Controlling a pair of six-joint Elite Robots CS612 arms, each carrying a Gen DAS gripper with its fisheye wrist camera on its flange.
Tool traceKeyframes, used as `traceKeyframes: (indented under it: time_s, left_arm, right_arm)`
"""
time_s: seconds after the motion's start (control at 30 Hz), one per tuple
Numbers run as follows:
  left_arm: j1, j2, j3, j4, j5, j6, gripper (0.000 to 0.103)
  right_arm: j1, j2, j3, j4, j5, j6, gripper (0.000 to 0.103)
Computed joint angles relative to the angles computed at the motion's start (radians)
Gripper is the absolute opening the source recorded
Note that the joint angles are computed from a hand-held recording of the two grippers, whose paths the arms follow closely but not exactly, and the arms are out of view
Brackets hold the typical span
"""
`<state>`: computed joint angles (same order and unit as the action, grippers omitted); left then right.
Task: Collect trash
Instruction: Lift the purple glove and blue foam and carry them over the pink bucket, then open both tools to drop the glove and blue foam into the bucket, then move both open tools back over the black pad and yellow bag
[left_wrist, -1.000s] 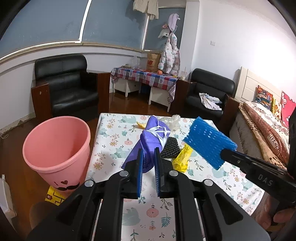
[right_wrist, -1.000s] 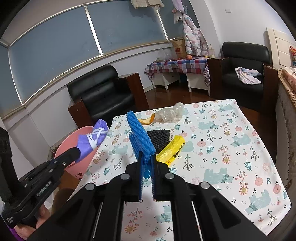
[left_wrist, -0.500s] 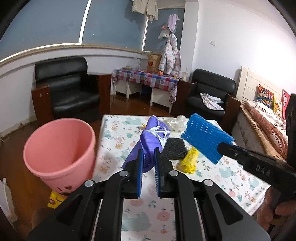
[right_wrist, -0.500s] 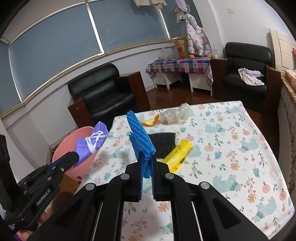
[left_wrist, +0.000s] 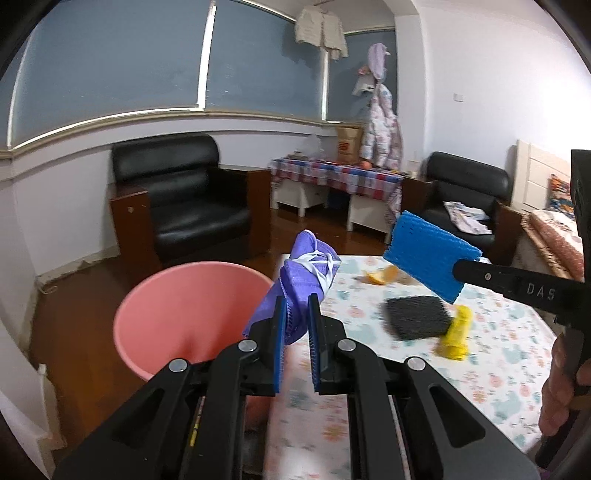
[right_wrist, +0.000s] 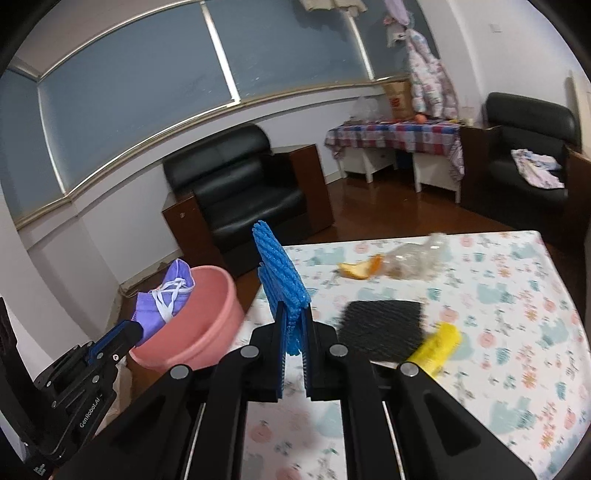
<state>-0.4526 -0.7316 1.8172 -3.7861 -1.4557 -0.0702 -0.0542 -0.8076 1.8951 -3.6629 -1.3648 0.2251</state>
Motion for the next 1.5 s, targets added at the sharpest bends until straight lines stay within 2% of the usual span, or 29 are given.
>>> traceKeyframes:
  time_s: [0.23,0.4,0.57,0.7,0.97,1.03,1.2,1.27,1.4,1.5]
  left_arm:
    - [0.032,0.017,-0.031,0.007,0.069,-0.008,0.011]
    - [0.058,0.025,-0.049,0.051,0.100,-0.021,0.011]
    - [0.074,0.030,-0.058,0.096,0.117,-0.008,0.011]
    - [0.087,0.032,-0.065,0.138,0.116,-0.005,0.011]
    - [0.118,0.035,-0.088,0.220,0.050,-0.008,0.011]
    - [0.123,0.034,-0.091,0.234,0.029,-0.002,0.012]
    - [0.133,0.025,-0.094,0.265,0.005,-0.013,0.012]
    - [0.140,0.019,-0.089,0.271,-0.023,-0.036,0.013]
    - [0.139,0.005,-0.063,0.242,-0.043,-0.047,0.030]
    - [0.124,-0.008,-0.035,0.203,-0.033,-0.035,0.031]
  right_arm:
    - [0.029,0.038,-0.107,0.086,0.069,-0.021,0.007]
    - [0.056,0.072,-0.184,0.155,0.124,-0.030,0.007]
    - [0.082,0.105,-0.245,0.231,0.145,-0.034,0.007]
    - [0.097,0.122,-0.280,0.284,0.137,-0.036,0.007]
    - [0.111,0.160,-0.347,0.365,0.126,-0.003,0.007]
    - [0.112,0.167,-0.363,0.396,0.133,0.005,0.011]
    - [0.111,0.180,-0.382,0.417,0.139,0.029,0.033]
    - [0.111,0.178,-0.378,0.409,0.139,0.033,0.034]
    - [0.109,0.162,-0.346,0.378,0.141,0.030,0.037]
    - [0.106,0.141,-0.305,0.343,0.133,0.008,0.037]
